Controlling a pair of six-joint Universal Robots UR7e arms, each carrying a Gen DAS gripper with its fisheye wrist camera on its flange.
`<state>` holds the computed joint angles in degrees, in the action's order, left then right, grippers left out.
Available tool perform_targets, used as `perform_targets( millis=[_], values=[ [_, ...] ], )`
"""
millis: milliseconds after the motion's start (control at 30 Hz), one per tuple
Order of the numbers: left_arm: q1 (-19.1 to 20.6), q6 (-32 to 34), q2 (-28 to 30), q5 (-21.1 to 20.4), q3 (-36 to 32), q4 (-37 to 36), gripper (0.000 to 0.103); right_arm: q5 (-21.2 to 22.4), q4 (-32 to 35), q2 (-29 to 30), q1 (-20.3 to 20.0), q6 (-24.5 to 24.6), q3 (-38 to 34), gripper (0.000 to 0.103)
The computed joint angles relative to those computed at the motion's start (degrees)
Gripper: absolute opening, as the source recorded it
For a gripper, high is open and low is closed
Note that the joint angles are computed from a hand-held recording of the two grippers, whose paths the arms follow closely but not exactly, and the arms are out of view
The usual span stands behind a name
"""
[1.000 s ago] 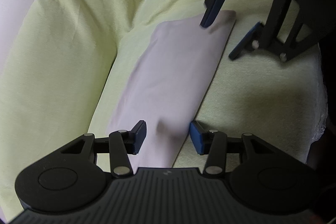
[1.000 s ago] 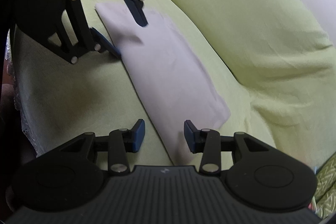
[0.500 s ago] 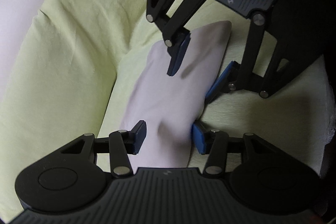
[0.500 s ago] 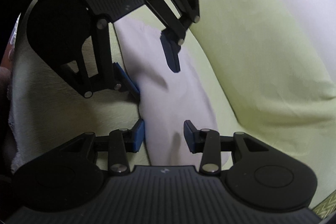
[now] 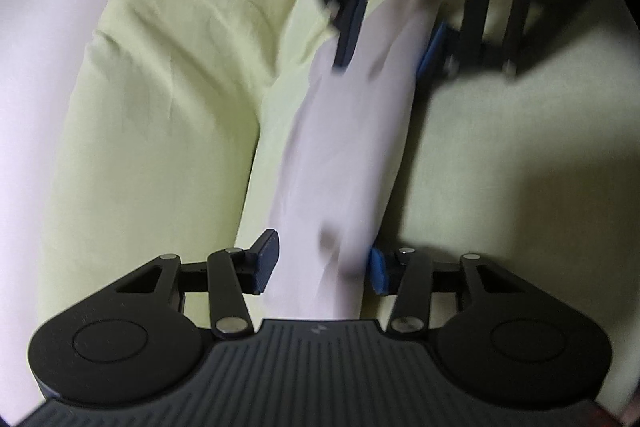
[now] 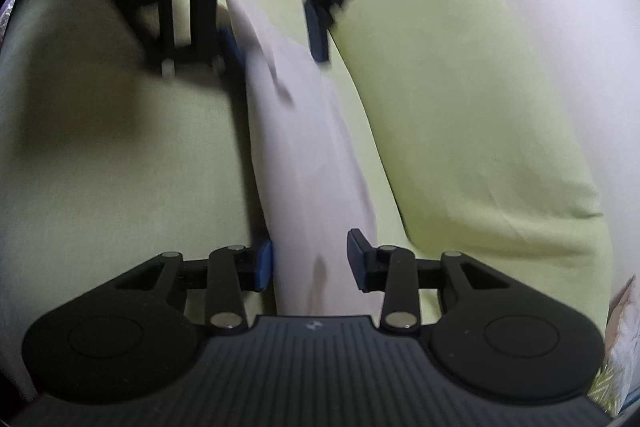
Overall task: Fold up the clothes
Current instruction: 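Lift the folded shirt off the sofa with both tools pinching it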
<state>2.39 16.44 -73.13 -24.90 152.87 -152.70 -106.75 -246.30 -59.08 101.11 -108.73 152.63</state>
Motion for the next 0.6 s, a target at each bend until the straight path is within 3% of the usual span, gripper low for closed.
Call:
perform_targets(
  millis=[100,300,467,600],
  values=[
    [0.8,4.1,2.2,0.1,0.0,-5.6,0.052,-0.3,-0.6,0.7,0.2,-1.6,-0.6,0.032],
    [1.6,1.0,-1.6,1.3,-0.1,1.0,0.052,-2.4,-3.6,0.4,-1.1,-3.6,-0.5,0.029],
    [0.2,-2.6,-2.7,1.4,-1.1,8.9,0.052,-4.8,-3.8,1.5,0.4,-5.7,-0.7,0.015],
    [1.0,0.2,-2.7,1.2,-1.7,8.3,0.054,-6.6,-2.2,1.4,1.6,-5.3,-1.7,0.015]
  ],
)
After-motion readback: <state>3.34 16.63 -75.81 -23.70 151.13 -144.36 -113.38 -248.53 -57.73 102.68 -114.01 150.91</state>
